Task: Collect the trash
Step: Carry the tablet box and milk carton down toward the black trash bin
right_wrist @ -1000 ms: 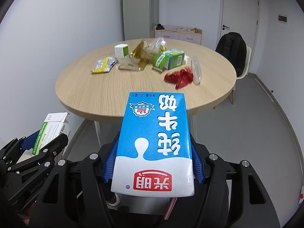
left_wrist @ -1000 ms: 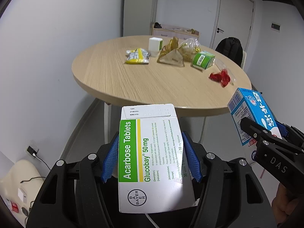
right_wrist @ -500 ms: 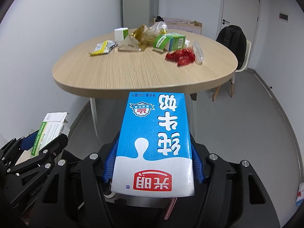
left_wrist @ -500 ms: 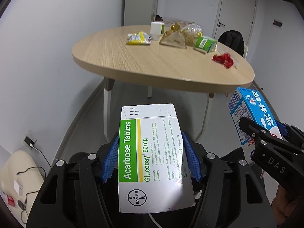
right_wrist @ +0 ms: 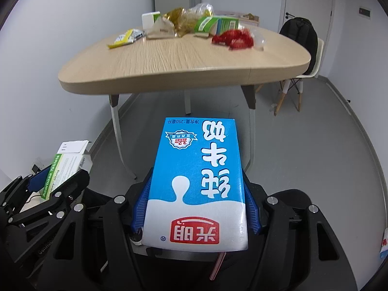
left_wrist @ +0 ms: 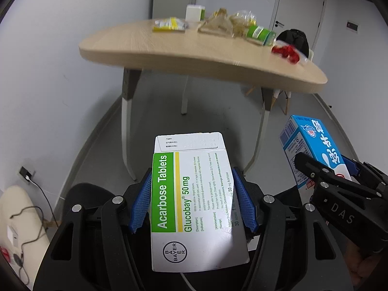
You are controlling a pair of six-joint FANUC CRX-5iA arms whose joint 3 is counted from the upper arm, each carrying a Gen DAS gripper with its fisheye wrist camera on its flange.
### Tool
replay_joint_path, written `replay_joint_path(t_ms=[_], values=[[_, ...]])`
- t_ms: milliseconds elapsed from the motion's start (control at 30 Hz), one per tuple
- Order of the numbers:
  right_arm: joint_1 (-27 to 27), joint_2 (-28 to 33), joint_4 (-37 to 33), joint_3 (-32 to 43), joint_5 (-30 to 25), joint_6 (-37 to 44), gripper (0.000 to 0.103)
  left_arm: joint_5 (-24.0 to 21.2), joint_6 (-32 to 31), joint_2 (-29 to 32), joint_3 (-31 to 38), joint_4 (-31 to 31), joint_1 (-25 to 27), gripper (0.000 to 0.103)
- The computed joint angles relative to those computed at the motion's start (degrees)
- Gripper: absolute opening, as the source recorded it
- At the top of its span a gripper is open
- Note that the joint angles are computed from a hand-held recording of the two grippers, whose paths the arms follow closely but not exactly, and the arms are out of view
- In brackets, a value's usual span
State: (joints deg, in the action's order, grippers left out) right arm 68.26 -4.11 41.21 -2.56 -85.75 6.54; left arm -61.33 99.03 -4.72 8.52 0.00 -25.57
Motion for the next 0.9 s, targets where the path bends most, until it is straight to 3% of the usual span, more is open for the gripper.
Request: replay_joint_path(t_ms=[467,900], values=[[-6.77,1.98,-4.99,-3.50,7.88,3.25,0.061,1.67,-0.03,6.12,0.06,-0.03,0.67,0.062],[-15.45,8.43,-10.90,-2.04,15.03,10.59,0.061,0.47,-1.20,14.89,4.35,-0.04,2.40,0.062]])
